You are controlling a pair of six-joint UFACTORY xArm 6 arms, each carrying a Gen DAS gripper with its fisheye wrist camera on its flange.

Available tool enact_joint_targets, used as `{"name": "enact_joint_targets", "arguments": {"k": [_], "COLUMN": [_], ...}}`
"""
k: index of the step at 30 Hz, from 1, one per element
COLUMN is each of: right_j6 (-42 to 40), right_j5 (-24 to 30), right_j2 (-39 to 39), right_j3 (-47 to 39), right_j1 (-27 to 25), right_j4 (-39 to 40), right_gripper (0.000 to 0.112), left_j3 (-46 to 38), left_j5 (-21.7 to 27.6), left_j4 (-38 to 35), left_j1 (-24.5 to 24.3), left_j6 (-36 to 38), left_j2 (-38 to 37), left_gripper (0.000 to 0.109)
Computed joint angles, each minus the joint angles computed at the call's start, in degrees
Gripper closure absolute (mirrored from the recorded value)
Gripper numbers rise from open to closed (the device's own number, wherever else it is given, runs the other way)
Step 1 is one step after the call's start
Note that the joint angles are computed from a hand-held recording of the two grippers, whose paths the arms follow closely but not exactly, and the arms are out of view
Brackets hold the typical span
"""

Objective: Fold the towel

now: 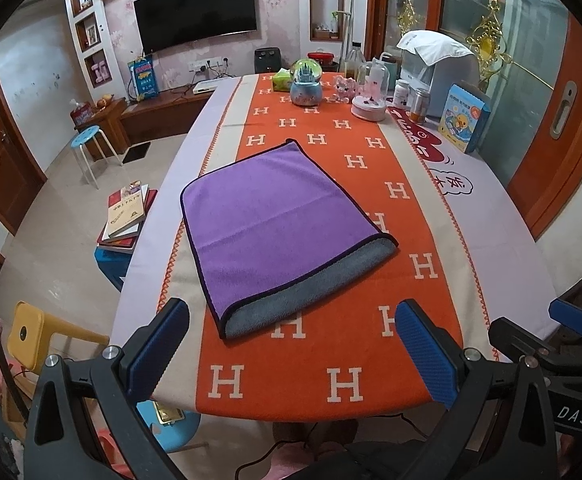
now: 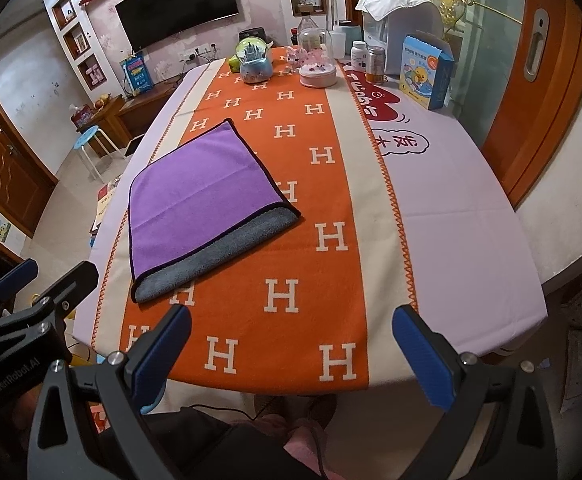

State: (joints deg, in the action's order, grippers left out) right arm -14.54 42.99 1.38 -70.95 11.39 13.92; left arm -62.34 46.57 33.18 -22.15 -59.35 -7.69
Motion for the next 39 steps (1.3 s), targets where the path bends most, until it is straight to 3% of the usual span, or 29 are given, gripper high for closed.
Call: {"name": "enact_joint_targets", "arguments": {"k": [27, 34, 39], "right_j6": [14.5, 12.0, 8.7], "right_j5": [-7.1, -6.7, -7.0], "right_j2": [-3.0, -1.1, 1.9], "right_j3": [6.6, 5.3, 2.5], "right_j1": [5.5, 5.7, 5.6], "right_j4": [-12.2, -10.6, -10.3], "right_gripper": [0.015, 0.019, 0.020], "left_j3": [10.4, 13.3, 13.9], "left_j5": [-12.4, -15.5, -17.1], "left_j4": [-17.3, -21.5, -21.6], "left_j1": [8.4, 10.0, 11.1], "left_j6": [22.1, 26.3, 25.3], "left_j2": [-3.7, -4.9, -4.9], "left_gripper": [0.006, 0.006, 0.006]}}
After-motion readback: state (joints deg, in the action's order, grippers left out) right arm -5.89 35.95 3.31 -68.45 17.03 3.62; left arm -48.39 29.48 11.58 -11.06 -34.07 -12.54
